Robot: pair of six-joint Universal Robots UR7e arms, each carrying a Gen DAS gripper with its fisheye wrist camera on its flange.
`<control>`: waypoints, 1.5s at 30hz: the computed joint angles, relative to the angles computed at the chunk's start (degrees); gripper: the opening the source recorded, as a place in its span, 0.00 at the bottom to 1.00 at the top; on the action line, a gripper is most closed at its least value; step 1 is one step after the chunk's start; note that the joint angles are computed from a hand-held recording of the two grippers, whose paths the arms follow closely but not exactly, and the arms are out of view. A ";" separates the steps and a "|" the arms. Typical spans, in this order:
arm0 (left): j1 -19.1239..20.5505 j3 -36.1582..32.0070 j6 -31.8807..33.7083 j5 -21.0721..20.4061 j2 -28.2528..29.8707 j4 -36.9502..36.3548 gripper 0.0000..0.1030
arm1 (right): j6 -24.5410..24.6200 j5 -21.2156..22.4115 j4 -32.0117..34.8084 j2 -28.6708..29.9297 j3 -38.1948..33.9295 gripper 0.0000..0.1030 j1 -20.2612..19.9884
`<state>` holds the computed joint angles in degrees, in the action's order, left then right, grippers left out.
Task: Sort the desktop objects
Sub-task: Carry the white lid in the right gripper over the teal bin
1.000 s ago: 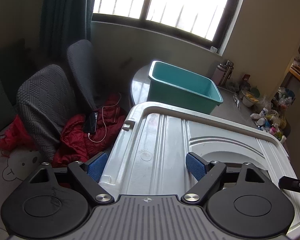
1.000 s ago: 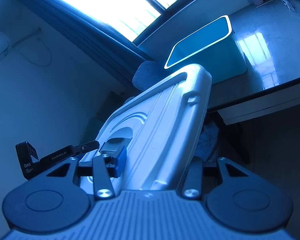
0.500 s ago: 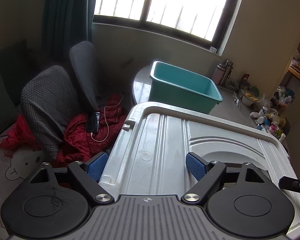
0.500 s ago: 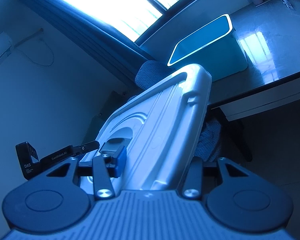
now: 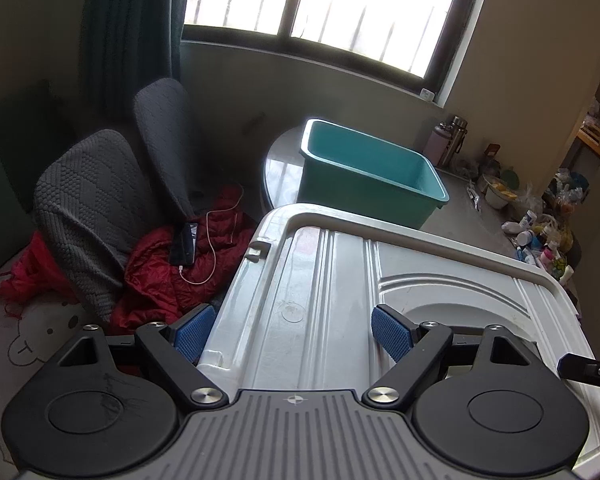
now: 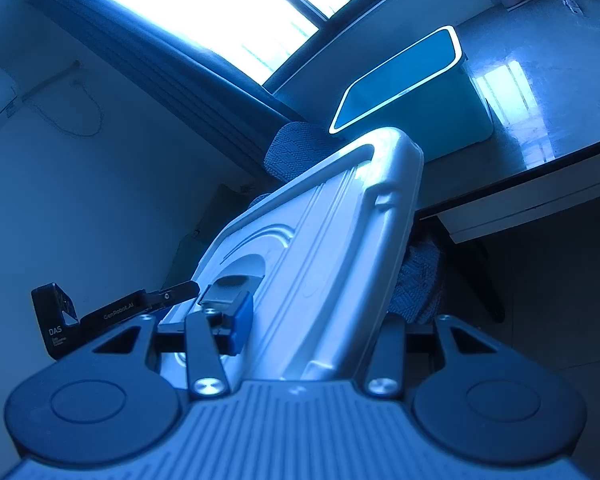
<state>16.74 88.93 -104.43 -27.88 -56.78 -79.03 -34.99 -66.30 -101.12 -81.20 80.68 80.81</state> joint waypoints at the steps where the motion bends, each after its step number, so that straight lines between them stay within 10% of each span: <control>1: 0.33 0.00 0.45 0.16 0.01 -0.50 0.84 | 0.20 -0.08 -0.08 0.32 -0.25 0.45 0.13; 23: 10.95 -7.14 19.49 5.57 3.28 -13.70 0.84 | 5.12 -0.77 -1.86 13.72 -13.35 0.45 3.75; 45: 19.12 -23.96 37.73 10.39 14.80 -26.96 0.84 | 5.12 -0.83 11.49 37.01 -49.66 0.45 6.20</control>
